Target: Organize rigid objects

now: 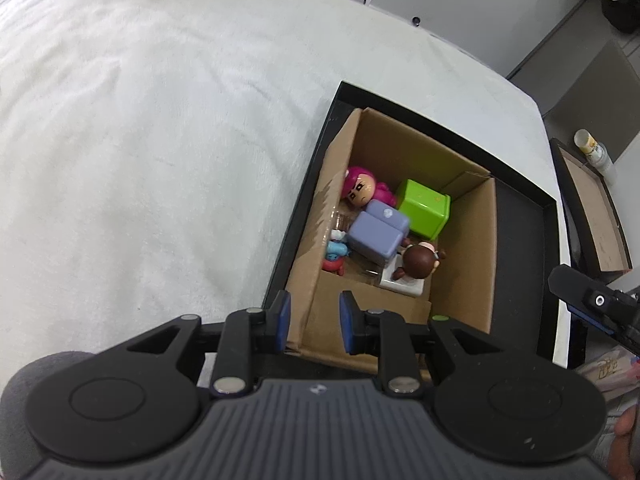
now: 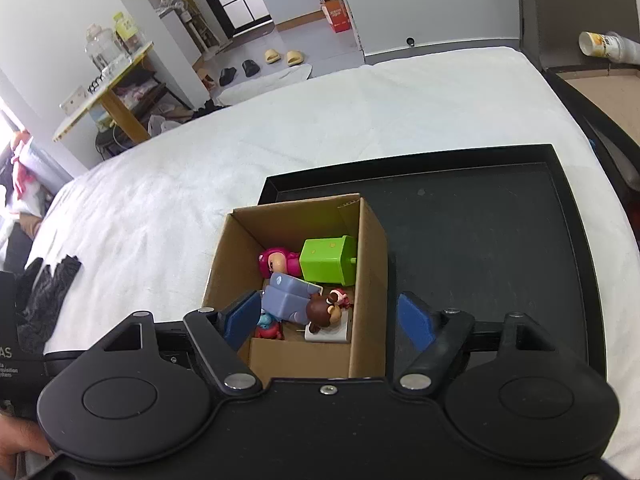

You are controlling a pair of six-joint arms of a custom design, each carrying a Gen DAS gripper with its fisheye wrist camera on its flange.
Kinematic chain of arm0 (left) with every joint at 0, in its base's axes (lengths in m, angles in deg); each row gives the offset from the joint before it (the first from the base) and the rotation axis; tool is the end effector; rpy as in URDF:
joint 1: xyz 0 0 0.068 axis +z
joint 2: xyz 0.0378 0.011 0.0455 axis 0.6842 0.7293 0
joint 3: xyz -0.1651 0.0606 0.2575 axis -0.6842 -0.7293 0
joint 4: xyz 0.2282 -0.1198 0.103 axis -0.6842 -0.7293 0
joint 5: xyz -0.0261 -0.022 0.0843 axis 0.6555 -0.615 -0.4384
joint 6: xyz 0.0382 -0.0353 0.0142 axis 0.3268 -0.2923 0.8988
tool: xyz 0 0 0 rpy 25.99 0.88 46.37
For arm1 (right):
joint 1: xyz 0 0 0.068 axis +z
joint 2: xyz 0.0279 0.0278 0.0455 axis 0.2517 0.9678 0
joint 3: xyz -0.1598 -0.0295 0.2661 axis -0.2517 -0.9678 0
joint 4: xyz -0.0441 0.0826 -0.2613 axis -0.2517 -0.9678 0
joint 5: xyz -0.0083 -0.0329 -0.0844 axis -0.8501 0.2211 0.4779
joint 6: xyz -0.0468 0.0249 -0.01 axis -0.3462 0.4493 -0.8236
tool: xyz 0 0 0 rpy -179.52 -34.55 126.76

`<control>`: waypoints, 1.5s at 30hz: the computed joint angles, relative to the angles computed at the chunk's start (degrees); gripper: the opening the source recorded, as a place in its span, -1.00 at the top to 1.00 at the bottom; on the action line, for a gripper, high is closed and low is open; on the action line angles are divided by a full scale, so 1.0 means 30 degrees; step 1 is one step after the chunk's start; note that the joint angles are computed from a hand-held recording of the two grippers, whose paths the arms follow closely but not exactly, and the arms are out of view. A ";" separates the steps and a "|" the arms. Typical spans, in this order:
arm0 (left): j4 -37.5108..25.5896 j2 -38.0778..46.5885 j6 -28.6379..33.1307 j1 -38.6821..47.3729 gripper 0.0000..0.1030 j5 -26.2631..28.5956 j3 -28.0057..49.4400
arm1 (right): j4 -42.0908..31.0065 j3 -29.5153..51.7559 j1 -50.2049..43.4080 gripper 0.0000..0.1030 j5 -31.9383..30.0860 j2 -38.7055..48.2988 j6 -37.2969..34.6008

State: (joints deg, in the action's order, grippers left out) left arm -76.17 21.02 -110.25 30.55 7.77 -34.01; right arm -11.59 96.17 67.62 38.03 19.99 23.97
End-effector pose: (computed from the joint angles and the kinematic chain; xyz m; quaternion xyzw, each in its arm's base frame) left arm 0.2239 -0.0547 0.1666 -0.0595 0.9766 -0.1158 0.1711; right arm 0.1738 0.2130 0.2026 0.0820 0.9373 0.1673 0.2946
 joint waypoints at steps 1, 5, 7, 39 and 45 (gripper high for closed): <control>-0.0287 -0.0395 -0.0032 -0.0134 0.55 -0.0162 0.0010 | -0.0060 -0.0146 0.0049 -0.52 0.0065 -0.0270 0.0184; -0.1322 -0.1732 -0.0300 -0.0781 0.37 -0.0881 0.0254 | -0.0697 -0.0735 0.0596 -0.68 0.0878 -0.1616 0.0992; -0.2047 -0.2568 -0.0728 -0.1417 0.15 -0.1684 0.0438 | -0.1419 -0.0794 0.0917 -0.70 0.1273 -0.2241 0.1306; -0.8361 -1.3465 0.3767 -0.0466 -0.88 0.0196 0.0464 | -0.9892 0.1078 0.9671 -1.00 0.9492 -0.5360 0.9245; -0.9937 -1.4998 0.5367 0.0894 -0.88 0.1085 0.1017 | -1.2031 0.2165 1.1217 -1.00 1.0128 -0.4694 1.1106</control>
